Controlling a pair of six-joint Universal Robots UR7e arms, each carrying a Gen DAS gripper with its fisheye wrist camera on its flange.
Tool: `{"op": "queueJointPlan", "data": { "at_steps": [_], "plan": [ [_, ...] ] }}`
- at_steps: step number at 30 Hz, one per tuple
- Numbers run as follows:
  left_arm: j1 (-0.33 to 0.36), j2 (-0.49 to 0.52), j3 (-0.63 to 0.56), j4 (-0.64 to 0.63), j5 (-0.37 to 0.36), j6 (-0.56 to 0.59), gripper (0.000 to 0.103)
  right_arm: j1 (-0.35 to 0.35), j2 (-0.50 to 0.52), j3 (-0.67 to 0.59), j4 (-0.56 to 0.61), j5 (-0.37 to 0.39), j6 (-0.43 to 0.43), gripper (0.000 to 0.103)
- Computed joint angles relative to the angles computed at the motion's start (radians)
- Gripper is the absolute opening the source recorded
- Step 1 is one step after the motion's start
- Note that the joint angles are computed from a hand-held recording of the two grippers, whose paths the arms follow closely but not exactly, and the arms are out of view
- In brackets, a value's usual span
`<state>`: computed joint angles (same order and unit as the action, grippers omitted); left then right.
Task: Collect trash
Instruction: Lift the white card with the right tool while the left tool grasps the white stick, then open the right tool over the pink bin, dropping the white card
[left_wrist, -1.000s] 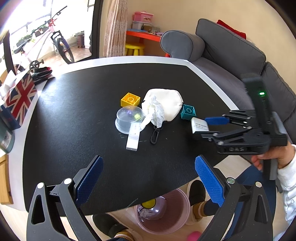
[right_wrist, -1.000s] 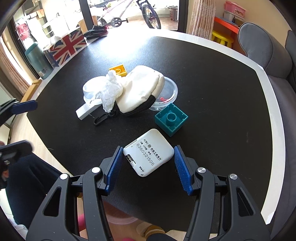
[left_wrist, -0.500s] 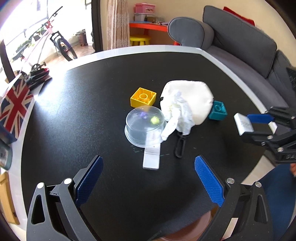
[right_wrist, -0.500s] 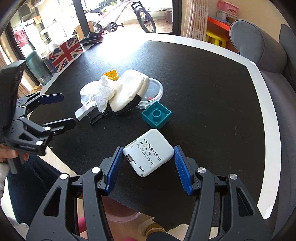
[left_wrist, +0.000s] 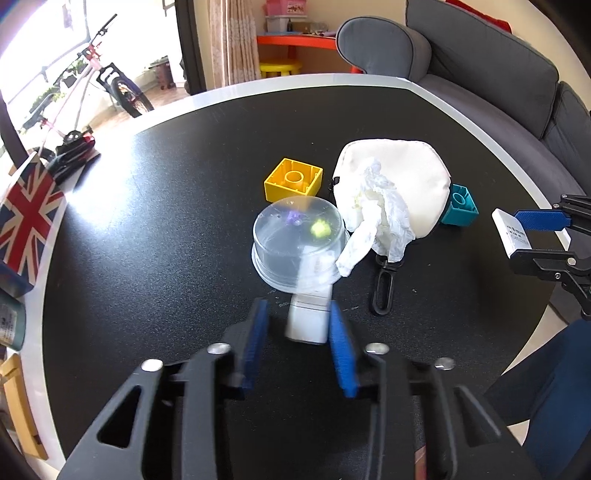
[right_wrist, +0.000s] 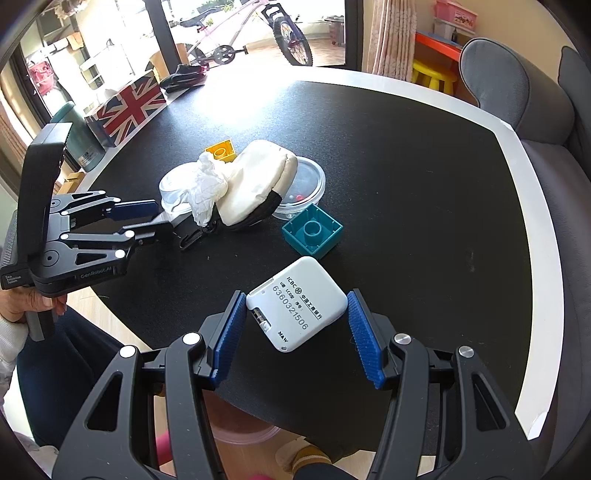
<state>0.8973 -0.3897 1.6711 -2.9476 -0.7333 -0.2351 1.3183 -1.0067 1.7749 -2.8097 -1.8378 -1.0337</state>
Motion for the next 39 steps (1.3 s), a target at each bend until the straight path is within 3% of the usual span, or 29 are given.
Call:
{"op": "queueJointPlan", "data": {
  "at_steps": [11, 23, 39],
  "plan": [
    [-0.007, -0.034, 0.017, 0.02, -0.038, -0.022, 0.019, 0.007, -0.003, 0.003, 0.006, 0.018, 0.002, 0.056],
    [-0.073, -0.104, 0.099, 0.012, -0.051, -0.079, 0.019, 0.015, -0.061, 0.065, -0.01, 0.065, -0.008, 0.056],
    [-0.186, -0.152, 0.264, -0.071, -0.097, -0.16, 0.019, -0.027, -0.243, 0.272, -0.03, 0.138, -0.08, 0.056]
  ]
}}
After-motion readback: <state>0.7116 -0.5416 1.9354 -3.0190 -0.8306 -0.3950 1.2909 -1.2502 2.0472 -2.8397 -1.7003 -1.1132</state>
